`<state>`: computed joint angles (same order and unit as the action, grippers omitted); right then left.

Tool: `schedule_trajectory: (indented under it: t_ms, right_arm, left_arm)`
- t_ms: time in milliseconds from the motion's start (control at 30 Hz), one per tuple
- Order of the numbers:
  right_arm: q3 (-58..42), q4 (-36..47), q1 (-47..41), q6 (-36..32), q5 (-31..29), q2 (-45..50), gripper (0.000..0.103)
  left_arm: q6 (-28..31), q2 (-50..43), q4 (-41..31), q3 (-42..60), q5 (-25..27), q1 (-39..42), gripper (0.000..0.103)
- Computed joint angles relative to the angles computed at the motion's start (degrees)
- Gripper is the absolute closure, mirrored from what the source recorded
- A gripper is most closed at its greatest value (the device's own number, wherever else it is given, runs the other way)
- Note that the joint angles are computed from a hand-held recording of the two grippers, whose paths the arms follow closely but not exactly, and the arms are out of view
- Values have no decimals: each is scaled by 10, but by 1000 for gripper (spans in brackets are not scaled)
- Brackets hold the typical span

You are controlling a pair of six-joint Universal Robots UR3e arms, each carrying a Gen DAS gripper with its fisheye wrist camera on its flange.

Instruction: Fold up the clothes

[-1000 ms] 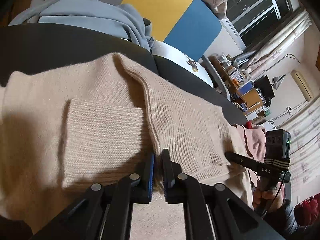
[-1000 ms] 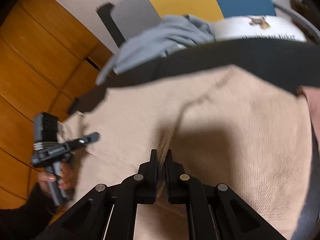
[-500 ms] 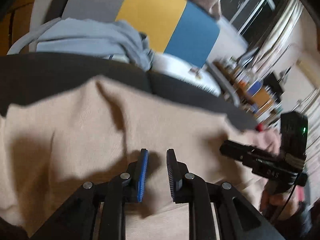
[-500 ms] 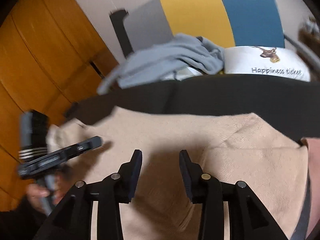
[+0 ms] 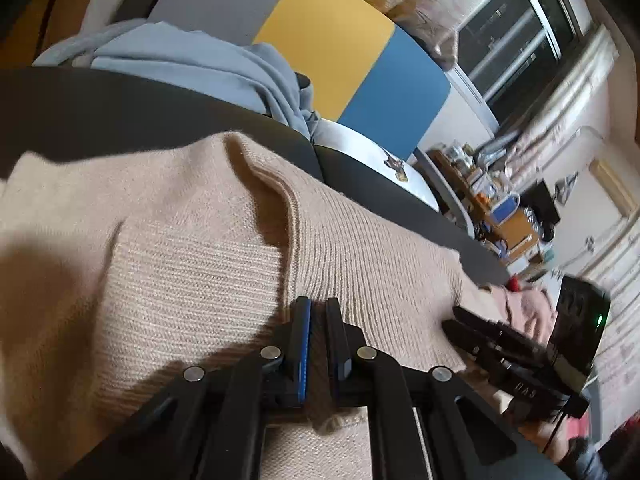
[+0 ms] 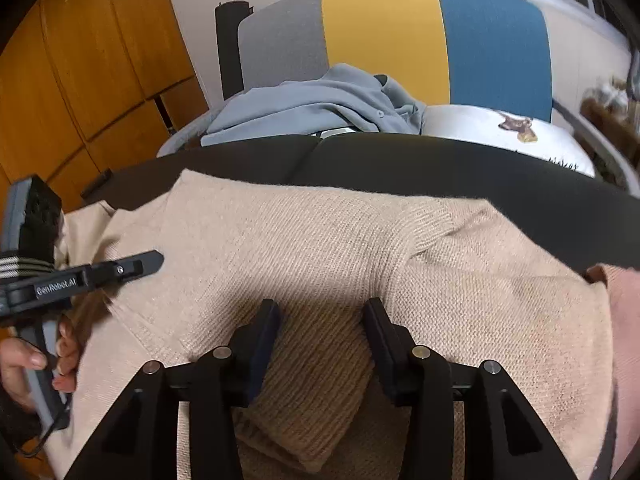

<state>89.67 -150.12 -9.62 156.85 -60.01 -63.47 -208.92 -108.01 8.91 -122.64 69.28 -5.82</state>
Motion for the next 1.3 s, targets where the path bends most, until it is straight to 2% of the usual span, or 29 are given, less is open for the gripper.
schedule_trajectory:
  t_ms: [67,100,200,333,467,567,700,867,1000,1167,1300]
  right_arm:
    - [14,-19,7,1,-14,-5,55]
    - [20,-26,10,1,-20,-8,54]
    - [21,-30,11,0,-25,-8,53]
    - [16,-29,11,2,-25,-5,53]
    - [14,-31,13,2,-26,-2,52]
    - [13,-28,10,2,-20,-1,51]
    - [13,-26,5,1,-12,-1,50]
    - [12,-23,2,1,-3,0,49]
    - [11,-17,-1,-1,7,0,45]
    - [9,-11,-2,-7,13,0,41]
    - [7,-6,-1,-12,16,0,36]
  left_arm:
    - [-21,17,-5,-9,6,-4,95]
    - [-20,39,-13,-22,10,-4,88]
    - [-9,149,-69,-91,4,36,83]
    - [46,323,-241,-138,-28,170,83]
    - [115,473,-466,-100,-56,365,78]
    - [160,488,-600,-21,-62,486,76]
    - [193,443,-719,46,-110,602,73]
    - [161,376,-740,88,-80,618,73]
    - [133,366,-724,93,-39,600,73]
    - [139,356,-721,89,-20,593,72]
    - [111,310,-684,86,0,573,72]
